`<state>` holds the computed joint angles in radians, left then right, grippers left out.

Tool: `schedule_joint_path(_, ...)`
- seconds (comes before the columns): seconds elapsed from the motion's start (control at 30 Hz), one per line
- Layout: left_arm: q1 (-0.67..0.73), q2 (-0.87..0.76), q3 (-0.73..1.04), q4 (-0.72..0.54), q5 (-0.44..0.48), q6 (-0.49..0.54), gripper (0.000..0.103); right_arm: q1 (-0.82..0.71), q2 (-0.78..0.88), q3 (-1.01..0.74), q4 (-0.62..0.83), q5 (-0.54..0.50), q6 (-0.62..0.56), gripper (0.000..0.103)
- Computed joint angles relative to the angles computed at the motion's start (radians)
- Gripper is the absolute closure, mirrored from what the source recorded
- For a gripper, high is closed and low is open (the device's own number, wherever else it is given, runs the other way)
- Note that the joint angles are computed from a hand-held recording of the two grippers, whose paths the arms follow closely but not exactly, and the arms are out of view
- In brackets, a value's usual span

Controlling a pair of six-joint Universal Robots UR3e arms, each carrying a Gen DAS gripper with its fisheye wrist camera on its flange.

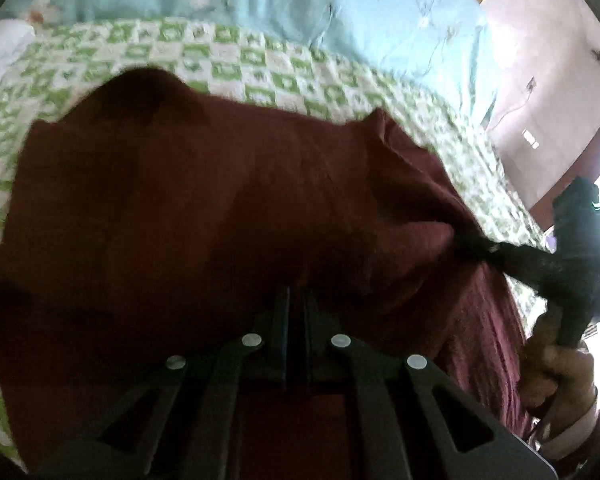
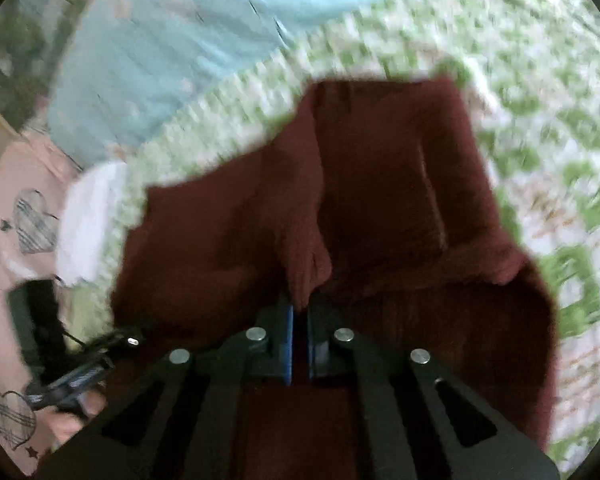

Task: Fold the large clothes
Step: 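Open both grippers and lift them away from the folded sweater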

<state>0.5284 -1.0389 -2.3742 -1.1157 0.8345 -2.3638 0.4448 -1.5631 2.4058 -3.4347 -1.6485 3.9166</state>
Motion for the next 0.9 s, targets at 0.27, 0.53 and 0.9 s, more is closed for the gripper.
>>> schedule_joint_path(0.27,-0.044,-0.031,-0.048,0.075,0.049,-0.067,0.102,-0.065,-0.027,0.04,0.14,0.072,-0.009,0.093)
schedule_joint_path(0.53,0.041,0.05,-0.036,0.006,0.08,0.007,0.1,0.063,-0.051,0.004,0.022,-0.013,-0.03,0.082)
schedule_joint_path(0.9,0.259,0.093,0.01,-0.271,0.0,0.181,0.102,0.056,0.071,-0.017,0.018,0.03,0.005,0.078)
